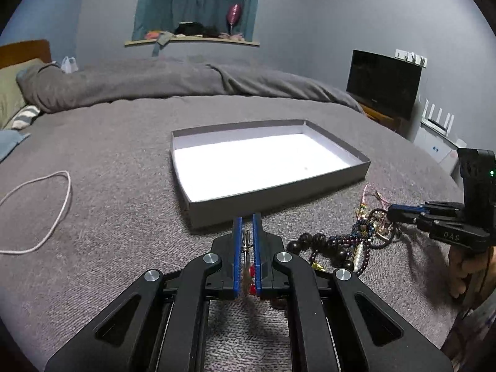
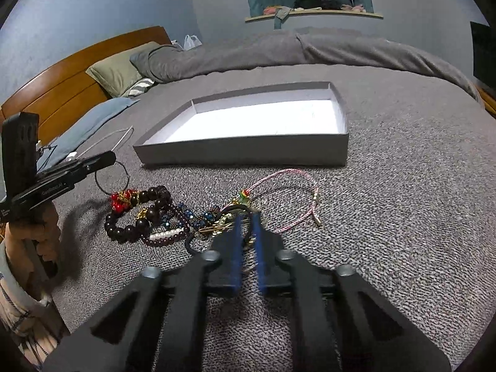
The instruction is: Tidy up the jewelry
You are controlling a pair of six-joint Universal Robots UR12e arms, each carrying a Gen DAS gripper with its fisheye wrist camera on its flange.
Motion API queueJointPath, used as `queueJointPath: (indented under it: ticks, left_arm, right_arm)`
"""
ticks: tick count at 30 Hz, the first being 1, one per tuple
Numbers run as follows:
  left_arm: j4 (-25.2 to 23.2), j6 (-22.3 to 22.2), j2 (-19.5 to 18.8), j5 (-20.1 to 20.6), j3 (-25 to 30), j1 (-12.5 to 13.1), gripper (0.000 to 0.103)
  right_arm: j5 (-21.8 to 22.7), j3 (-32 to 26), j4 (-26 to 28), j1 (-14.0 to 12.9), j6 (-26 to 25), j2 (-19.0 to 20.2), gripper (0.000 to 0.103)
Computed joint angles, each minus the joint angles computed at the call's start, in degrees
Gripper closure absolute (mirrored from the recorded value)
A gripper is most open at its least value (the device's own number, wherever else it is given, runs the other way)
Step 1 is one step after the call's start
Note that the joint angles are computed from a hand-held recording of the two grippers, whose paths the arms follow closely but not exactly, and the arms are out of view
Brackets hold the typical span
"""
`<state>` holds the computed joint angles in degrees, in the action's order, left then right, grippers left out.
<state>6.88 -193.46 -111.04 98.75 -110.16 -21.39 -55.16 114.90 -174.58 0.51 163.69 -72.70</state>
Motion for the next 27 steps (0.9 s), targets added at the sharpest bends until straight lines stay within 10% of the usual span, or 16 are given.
queueJointPath:
  ticks: [27]
  left_arm:
    - [5.3,1.29,-0.95,-1.47,1.62,-0.09,0.096]
  right_arm:
    - [9.15,1.14,-27.01,-3.61,16.56,0.55,0.1]
